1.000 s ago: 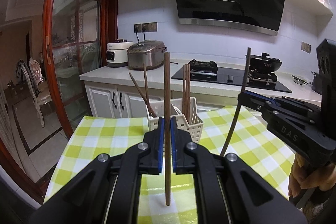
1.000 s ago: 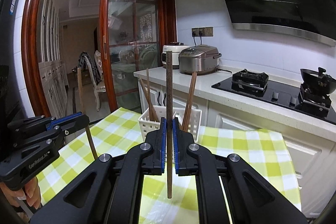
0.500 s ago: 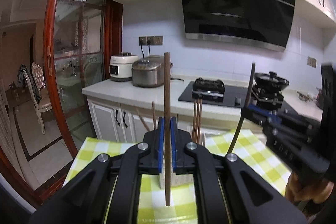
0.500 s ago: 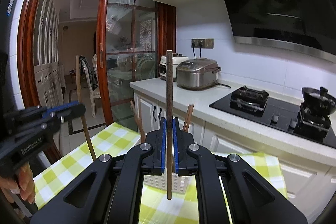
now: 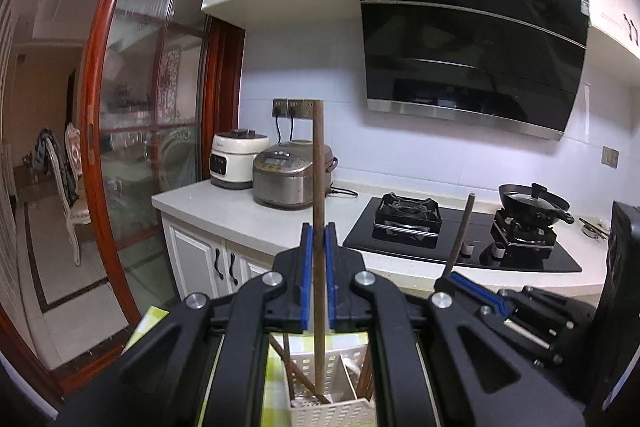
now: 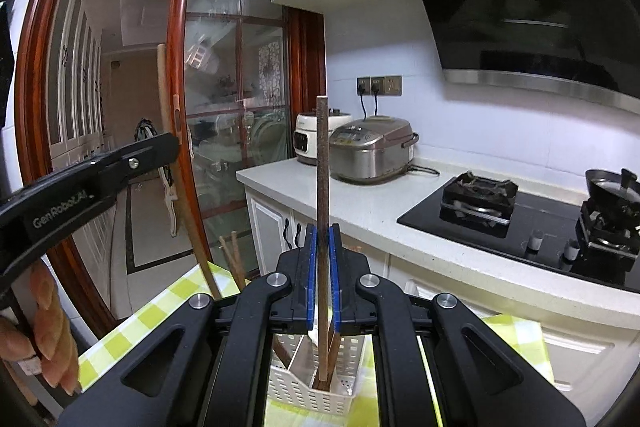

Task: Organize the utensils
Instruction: 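Lower the left gripper's chopstick into the basket while the right gripper lowers its chopstick, then open the left gripper to release its chopstick while the right gripper opens too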

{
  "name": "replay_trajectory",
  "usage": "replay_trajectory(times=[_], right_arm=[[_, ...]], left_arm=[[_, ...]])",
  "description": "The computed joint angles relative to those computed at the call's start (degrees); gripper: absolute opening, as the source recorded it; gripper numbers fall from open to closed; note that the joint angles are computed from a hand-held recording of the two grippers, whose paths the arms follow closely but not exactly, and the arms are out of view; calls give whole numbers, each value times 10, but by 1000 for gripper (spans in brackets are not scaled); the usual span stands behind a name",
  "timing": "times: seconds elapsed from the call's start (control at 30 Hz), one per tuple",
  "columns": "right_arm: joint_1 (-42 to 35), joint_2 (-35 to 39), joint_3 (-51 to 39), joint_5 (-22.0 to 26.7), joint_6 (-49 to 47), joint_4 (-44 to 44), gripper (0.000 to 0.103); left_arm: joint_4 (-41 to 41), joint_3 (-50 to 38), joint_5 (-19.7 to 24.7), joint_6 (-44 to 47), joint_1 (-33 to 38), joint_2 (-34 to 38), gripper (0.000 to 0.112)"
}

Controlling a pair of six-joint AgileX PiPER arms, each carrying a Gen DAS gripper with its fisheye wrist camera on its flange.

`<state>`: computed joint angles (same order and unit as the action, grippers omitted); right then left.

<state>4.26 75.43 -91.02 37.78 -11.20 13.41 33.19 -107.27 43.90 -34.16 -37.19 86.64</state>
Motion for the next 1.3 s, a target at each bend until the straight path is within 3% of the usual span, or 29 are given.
replay_trajectory(times=[0.23,0.33,0.43,0.6,0.73,0.9,1.0,1.03,1.1,1.13,1.17,1.3], right_arm=[[16,51,9,16,-2,-13,7],[11,86,1,46,-11,9,7],[10,97,17,33,-3,14,7],[-7,93,33,22,-14,43,14],[-22,73,44,7,-26,57,49],[-35,42,48,14,-32,58,49],[-42,13,58,16,-37,58,49],[-43,0,66,15,-36,52,49],[-44,-22,77,11,-32,39,52],[-43,-42,92,2,-29,32,59],[-41,-59,107,-7,-24,23,67],[-33,-122,157,-24,-12,-13,79]], left_arm=[[-99,21,-21,62,47,34,6],[-129,41,-21,72,63,45,6],[-114,65,-19,50,71,53,7],[-112,109,-45,18,98,35,30],[-50,135,-54,-26,91,7,41],[92,170,-41,-129,49,-40,68],[177,198,-23,-192,12,-75,95],[213,211,-16,-217,-3,-88,98],[272,231,3,-253,-35,-108,99],[294,239,18,-261,-52,-118,99],[304,242,29,-263,-64,-124,99],[302,264,62,-264,-101,-161,99]])
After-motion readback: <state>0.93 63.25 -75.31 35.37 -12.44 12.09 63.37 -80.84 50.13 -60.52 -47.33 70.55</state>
